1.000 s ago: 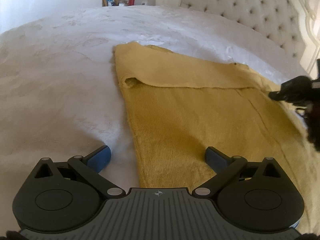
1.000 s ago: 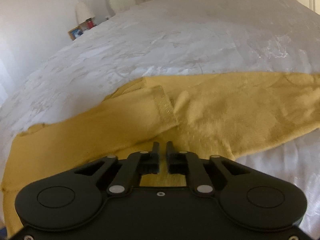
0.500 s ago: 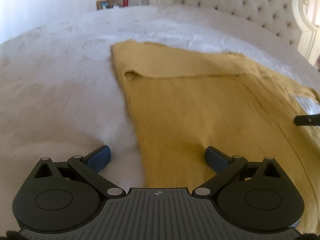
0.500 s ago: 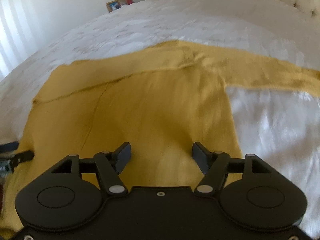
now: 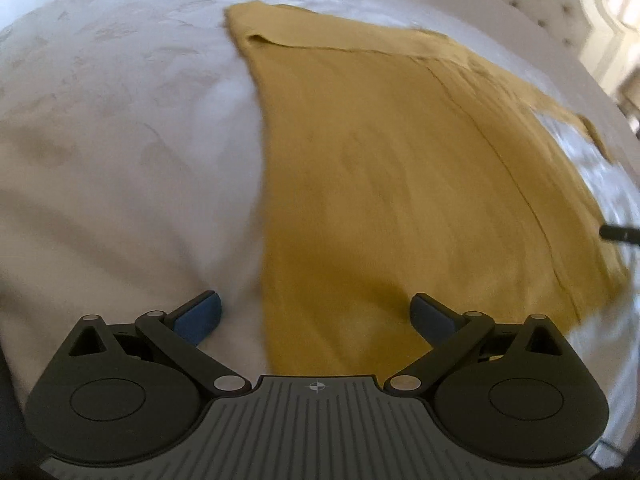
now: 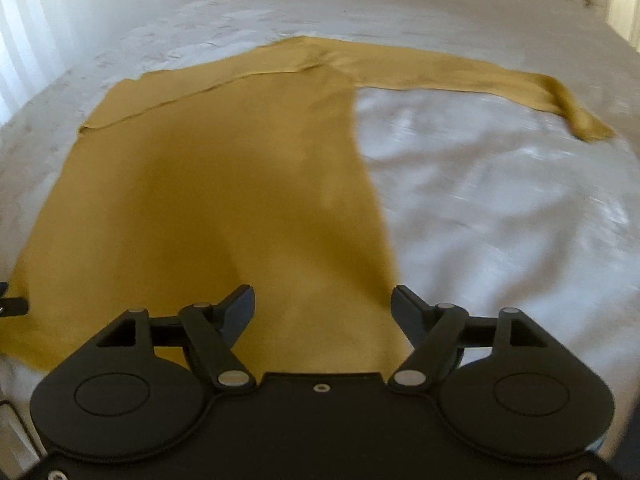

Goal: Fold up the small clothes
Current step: 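Reach the right gripper to the other sleeve cuff and close on it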

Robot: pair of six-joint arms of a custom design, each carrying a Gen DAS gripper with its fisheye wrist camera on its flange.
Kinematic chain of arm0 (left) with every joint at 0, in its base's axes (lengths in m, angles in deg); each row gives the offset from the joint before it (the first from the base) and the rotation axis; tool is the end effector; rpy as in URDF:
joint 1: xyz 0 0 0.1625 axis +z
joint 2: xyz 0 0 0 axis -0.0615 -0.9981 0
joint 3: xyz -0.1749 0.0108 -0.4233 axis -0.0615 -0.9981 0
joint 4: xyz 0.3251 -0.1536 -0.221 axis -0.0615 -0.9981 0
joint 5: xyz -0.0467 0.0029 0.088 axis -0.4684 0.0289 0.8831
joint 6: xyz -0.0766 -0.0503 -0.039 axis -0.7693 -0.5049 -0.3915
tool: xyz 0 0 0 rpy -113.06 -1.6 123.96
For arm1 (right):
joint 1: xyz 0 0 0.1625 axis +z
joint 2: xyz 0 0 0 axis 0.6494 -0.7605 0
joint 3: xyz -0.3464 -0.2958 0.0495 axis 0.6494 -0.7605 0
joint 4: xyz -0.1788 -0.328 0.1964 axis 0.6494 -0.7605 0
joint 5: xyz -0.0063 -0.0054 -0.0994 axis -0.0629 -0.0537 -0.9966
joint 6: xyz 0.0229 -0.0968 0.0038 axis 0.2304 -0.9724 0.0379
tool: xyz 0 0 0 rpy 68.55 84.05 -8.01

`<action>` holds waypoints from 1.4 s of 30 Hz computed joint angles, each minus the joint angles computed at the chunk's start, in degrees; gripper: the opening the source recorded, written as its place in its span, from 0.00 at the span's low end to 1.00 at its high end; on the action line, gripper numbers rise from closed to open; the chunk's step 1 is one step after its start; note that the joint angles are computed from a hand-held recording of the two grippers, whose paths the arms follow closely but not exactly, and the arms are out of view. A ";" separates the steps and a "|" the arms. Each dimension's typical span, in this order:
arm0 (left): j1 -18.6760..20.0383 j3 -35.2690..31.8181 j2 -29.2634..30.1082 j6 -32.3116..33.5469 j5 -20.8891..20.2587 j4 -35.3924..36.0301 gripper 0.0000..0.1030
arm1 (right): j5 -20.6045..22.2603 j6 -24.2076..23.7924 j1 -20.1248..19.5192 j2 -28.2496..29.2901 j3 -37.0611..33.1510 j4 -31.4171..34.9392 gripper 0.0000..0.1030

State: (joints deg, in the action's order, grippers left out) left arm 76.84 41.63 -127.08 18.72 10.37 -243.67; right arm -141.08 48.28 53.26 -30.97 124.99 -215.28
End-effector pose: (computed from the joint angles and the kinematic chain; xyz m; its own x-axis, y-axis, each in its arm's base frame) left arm 0.0363 -0.5833 0.1971 -0.7910 -0.1264 -0.5986 0.2548 0.8214 -0.5102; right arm 0.1369 -0.6632 0.0625 -0.7596 -0.2770 0.5885 -0.5363 0.7787 -0.3256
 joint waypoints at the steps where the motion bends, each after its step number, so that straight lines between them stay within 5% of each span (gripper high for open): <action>1: -0.37 0.55 0.08 0.04 -0.06 -0.04 0.99 | -0.54 0.01 -0.22 -0.57 0.57 -0.44 0.78; 6: -1.28 1.79 1.92 -0.33 -0.45 -3.94 0.98 | 0.82 2.22 -2.12 -2.81 1.41 3.07 0.79; 8: -1.64 2.03 3.36 0.78 0.69 -7.95 0.73 | 2.45 2.82 -2.70 -3.03 0.92 6.84 0.77; 9: -1.90 2.05 4.10 1.63 2.00 -10.15 0.64 | 2.91 2.91 -2.93 -2.94 0.79 8.42 0.66; 11: -2.23 1.93 4.05 2.07 3.13 -10.52 0.24 | 3.37 2.00 -3.03 -2.51 0.72 8.68 0.39; 12: -2.25 1.86 3.43 1.47 2.85 -9.71 0.11 | 3.96 1.36 -3.03 -2.55 0.83 8.65 0.14; 13: -2.15 1.85 2.39 0.12 1.69 -8.06 0.07 | 5.11 1.25 -3.15 -2.95 0.84 9.57 0.15; 19: -5.46 3.93 -0.72 -3.18 5.15 -4.44 0.07 | 5.92 1.68 -2.64 -6.81 3.91 8.98 0.14; 23: -3.60 2.92 0.13 -6.84 4.97 1.48 0.09 | 3.61 4.76 -3.99 -6.12 2.33 13.28 0.16; 25: -4.02 2.80 0.92 -4.80 6.44 0.15 0.13 | 2.58 4.34 -4.06 -5.84 1.62 14.40 0.27; 28: -5.29 3.44 0.46 -4.39 7.92 -2.02 0.31 | 2.69 3.02 -3.82 -6.27 1.76 11.99 0.58; 30: -6.44 4.29 0.74 -2.31 9.29 -7.95 0.36 | 2.48 -0.16 -3.63 -6.21 1.73 7.53 0.65; 34: -7.07 2.84 2.70 2.21 9.11 -17.98 0.70 | 3.30 -4.38 -3.97 -4.71 -0.84 -0.83 0.77; 36: -6.64 0.12 5.12 4.96 8.21 -22.29 0.71 | 4.47 -5.75 -4.57 -3.13 -3.78 -4.30 0.78; 42: -5.05 -8.77 10.89 8.83 6.48 -20.22 0.78 | 5.46 -8.15 -6.29 2.63 -15.46 -8.17 0.83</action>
